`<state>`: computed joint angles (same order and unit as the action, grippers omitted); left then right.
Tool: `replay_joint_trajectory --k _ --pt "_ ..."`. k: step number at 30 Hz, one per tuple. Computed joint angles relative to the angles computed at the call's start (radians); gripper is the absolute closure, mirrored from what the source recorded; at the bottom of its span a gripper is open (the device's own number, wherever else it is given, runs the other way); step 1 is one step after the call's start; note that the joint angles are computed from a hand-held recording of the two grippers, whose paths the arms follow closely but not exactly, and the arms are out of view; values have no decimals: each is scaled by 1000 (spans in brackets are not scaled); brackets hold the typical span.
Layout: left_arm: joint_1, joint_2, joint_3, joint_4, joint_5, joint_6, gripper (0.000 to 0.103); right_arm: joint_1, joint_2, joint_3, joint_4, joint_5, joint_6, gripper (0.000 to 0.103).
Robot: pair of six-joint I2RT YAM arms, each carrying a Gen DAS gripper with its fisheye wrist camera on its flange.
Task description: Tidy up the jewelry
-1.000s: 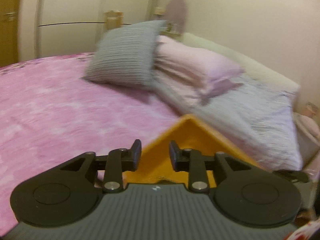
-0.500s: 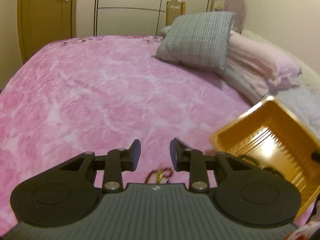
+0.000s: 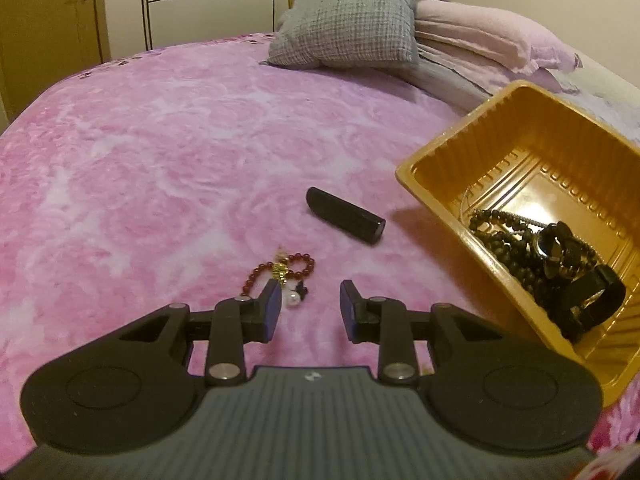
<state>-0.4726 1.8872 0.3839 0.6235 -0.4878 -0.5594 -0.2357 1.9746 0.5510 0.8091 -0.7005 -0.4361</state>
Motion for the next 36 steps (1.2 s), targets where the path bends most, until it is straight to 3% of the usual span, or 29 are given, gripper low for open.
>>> replay_joint_trajectory --k 13,19,30,36 --pt "76 116 74 23 57 52 84 -5 15 18 -12 5 -9 97" --pt "87 122 78 21 73 38 96 -6 16 19 -12 5 -12 97" --pt "3 -34 63 -67 46 -17 96 -2 6 9 -7 3 -12 97" --pt "-86 -136 123 -149 34 -1 96 2 -8 -2 -6 5 -12 97"
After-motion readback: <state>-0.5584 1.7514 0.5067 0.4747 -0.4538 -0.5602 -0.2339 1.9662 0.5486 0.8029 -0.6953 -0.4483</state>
